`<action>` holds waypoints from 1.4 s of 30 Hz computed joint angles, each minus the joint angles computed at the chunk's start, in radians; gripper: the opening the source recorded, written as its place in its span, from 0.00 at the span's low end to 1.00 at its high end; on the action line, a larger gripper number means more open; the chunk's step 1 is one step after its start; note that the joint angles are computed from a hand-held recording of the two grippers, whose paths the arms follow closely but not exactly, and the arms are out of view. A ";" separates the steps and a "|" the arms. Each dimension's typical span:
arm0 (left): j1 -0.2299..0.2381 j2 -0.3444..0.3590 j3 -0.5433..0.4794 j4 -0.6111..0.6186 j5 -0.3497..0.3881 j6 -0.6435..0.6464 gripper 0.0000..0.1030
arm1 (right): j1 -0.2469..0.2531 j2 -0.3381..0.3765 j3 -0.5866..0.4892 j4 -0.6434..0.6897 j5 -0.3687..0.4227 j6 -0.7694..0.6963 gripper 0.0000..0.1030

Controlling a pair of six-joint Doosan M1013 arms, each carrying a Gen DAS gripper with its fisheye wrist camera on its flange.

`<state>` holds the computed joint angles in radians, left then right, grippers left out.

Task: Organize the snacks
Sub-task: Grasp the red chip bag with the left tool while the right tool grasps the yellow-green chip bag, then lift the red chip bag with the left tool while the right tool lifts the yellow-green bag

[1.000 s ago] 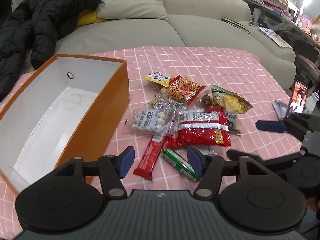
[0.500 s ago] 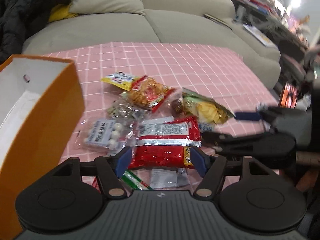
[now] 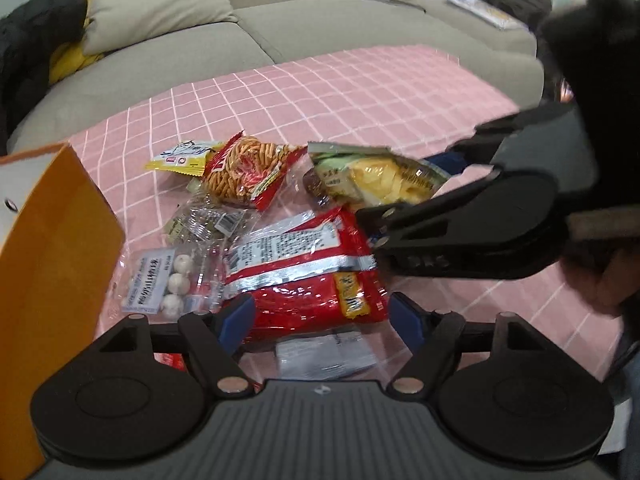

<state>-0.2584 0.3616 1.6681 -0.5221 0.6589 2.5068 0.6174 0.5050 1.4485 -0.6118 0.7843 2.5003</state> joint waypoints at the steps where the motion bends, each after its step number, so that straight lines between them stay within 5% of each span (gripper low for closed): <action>1: -0.003 -0.001 0.004 0.016 -0.012 0.013 0.86 | 0.001 -0.001 -0.001 0.005 0.002 -0.005 0.47; 14: -0.026 -0.008 0.064 0.100 -0.158 0.289 0.90 | 0.027 -0.024 0.008 0.045 0.054 0.105 0.40; 22: -0.058 -0.025 0.139 0.069 -0.324 0.486 0.95 | 0.022 -0.024 0.005 0.077 0.037 0.113 0.36; 29: -0.069 -0.018 0.148 -0.044 -0.359 0.636 0.95 | 0.020 -0.035 0.021 0.115 0.007 0.087 0.36; 34: -0.064 -0.021 0.132 0.009 -0.329 0.572 0.72 | 0.019 -0.040 0.028 0.106 0.008 0.112 0.35; 38: -0.062 -0.048 0.164 -0.101 -0.418 0.684 0.64 | 0.015 -0.050 0.037 0.099 0.006 0.143 0.35; 42: -0.050 -0.066 0.158 -0.132 -0.438 0.630 0.59 | 0.017 -0.056 0.042 0.098 0.003 0.155 0.35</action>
